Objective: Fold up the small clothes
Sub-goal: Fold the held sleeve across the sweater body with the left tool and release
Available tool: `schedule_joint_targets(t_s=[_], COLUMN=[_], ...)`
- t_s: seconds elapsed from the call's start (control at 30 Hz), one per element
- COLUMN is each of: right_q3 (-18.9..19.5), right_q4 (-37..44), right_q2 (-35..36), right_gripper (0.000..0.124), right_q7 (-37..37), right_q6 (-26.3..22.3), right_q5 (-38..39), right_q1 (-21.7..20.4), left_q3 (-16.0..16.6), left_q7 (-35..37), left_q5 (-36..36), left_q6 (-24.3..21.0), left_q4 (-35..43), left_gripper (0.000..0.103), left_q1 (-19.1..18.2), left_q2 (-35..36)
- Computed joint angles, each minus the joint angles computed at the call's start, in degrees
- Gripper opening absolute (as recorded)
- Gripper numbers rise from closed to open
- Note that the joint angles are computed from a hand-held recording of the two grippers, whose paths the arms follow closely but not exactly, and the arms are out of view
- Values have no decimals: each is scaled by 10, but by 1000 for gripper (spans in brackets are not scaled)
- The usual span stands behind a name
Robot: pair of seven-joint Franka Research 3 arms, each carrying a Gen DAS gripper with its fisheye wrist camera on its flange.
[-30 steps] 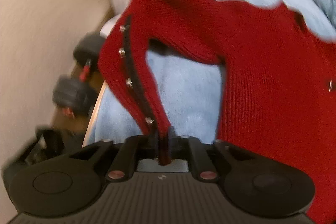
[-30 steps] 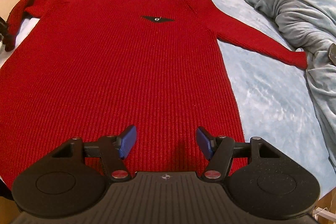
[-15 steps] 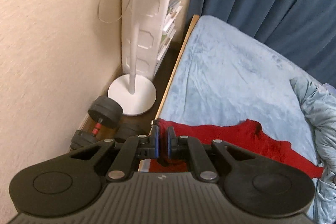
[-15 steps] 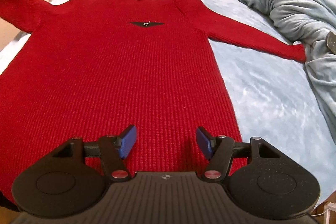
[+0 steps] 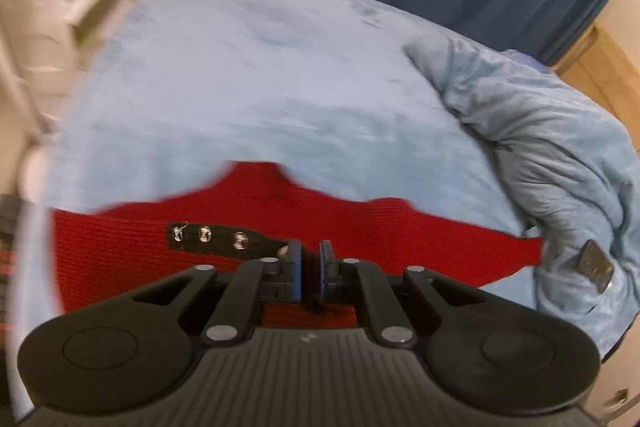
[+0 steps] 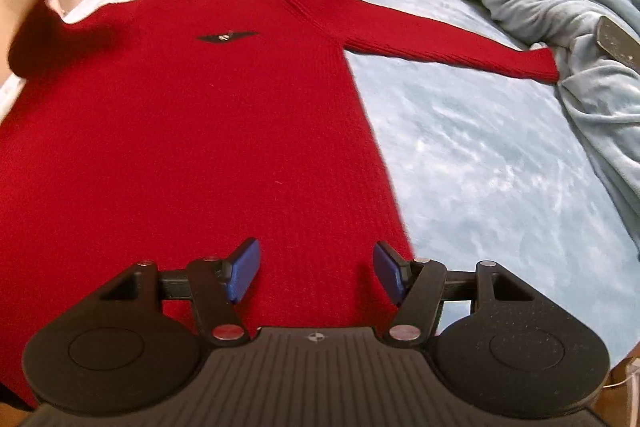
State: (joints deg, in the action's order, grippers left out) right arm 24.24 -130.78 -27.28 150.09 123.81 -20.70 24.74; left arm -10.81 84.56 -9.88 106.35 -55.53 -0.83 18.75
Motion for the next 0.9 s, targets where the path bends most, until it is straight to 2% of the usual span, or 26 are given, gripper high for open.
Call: schedule_joint_targets(t_s=[0.07,0.13,0.23,0.3,0.37,0.47,0.57,0.63,0.7,0.8,0.9], right_q3=[-6,-11,-16,-13,-11,-15,-30,-42,-52,-75,-92], right_q4=[-12,-23,-35,-33,-28,-15,34,79,153,291,416], right_q2=[-12,-17,-21,-13,-6,12,73,132,218,346,453], right_gripper=[64,64,64,64,64,64,64,64,65,65,65], right_q7=[-11,-20,-30,-26,-8,13,4,5,21,40,0], right_q6=[-10,-15,-2,14,46,124,210,267,298,253,189], right_q5=[6,13,22,18,10,-7,-20,-41,-76,-91,-62], right_q1=[4,4,3,-5,-15,-34,-55,-71,-81,-66,-43], left_q3=[-9,-14,0,22,44,75,96,104,106,109,104], left_q7=[-12,4,15,9,-2,-38,-59,-45,-16,73,137], left_q5=[-9,-22,-34,-25,-1,34,46,41,37,4,10], left_q6=[18,60,96,116,152,198,219,211,212,225,259], left_q4=[-26,-92,-162,-207,-262,-339,-408,-435,-464,-514,-572], left_gripper=[74,87,93,96,101,101,101,101,101,101,101], left_q1=[-13,-12,7,25,43,70,94,105,109,106,94], left_q2=[13,-11,-50,-80,-116,-162,-192,-200,-208,-229,-252])
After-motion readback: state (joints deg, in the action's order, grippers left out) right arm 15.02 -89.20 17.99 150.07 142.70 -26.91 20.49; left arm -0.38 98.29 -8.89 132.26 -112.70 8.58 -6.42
